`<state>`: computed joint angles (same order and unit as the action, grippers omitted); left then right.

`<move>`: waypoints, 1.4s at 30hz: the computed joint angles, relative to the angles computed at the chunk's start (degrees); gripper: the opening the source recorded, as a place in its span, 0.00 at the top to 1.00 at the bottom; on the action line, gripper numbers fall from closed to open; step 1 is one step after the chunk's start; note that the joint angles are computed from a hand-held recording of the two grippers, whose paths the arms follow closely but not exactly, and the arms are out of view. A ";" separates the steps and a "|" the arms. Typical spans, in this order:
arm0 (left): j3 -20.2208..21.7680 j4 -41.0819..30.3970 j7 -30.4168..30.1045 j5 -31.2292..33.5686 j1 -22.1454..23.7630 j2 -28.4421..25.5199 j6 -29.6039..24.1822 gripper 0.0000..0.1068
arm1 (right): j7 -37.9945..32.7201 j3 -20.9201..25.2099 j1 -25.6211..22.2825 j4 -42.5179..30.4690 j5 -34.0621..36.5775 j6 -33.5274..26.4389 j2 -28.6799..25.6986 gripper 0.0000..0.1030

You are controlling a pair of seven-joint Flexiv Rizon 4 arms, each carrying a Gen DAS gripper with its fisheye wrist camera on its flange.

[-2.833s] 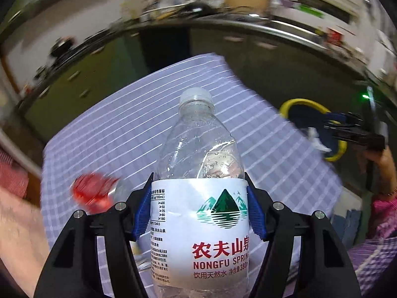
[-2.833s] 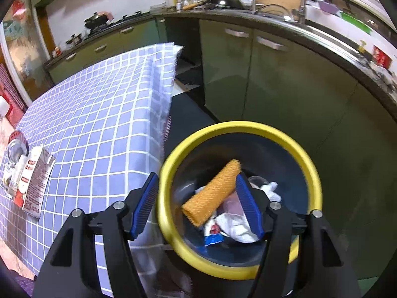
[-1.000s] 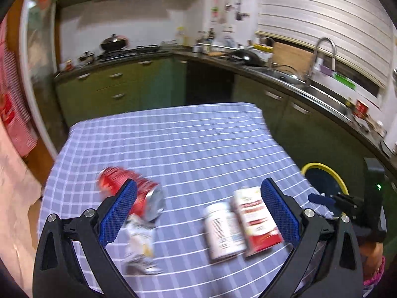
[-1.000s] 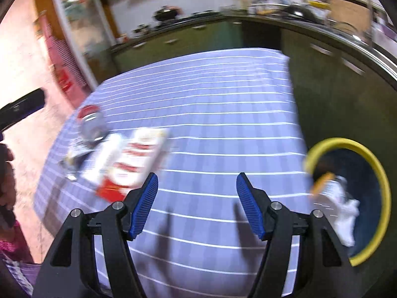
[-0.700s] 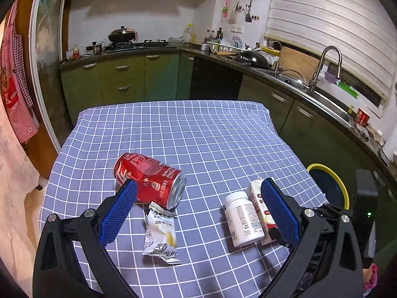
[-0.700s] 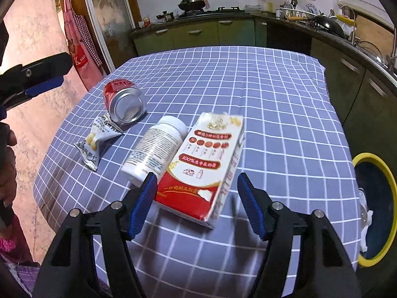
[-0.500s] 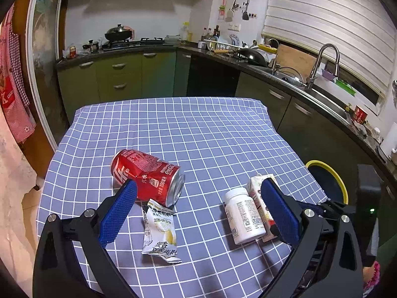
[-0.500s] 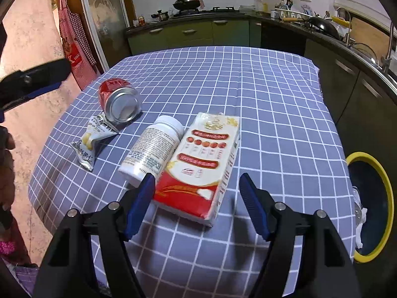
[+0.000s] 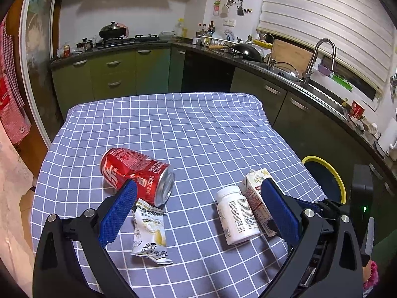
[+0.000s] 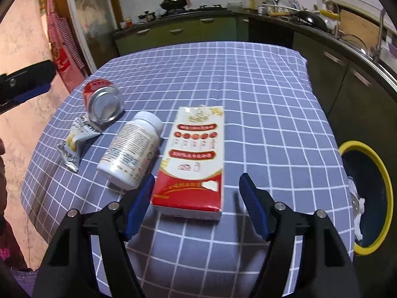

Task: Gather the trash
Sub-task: 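Grasp the red-and-white milk carton with the right gripper, then carry the milk carton over the bin and open the right gripper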

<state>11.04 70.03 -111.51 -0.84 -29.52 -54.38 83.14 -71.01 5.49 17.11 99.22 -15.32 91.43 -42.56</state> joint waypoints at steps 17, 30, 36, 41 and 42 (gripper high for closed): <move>-2.13 -1.52 2.26 0.29 0.84 -0.81 -1.12 0.08 | -3.87 6.24 -5.83 -1.53 1.49 -2.49 -0.37 0.51; -2.58 -3.67 3.30 0.43 0.45 -1.76 -3.04 0.08 | 6.99 -17.27 4.83 7.44 6.68 5.96 5.26 0.51; -2.40 -6.23 3.25 1.11 -0.14 -2.82 -5.38 0.08 | 12.23 -26.96 8.00 9.25 7.53 4.66 4.08 0.51; -2.87 -8.69 3.48 1.92 -0.21 -3.87 -7.62 0.08 | 15.83 -29.88 7.34 8.66 7.27 3.86 1.57 0.51; -3.02 -9.29 3.55 2.05 -0.21 -4.13 -8.17 0.08 | 16.34 -30.07 7.06 8.30 7.07 3.44 1.06 0.51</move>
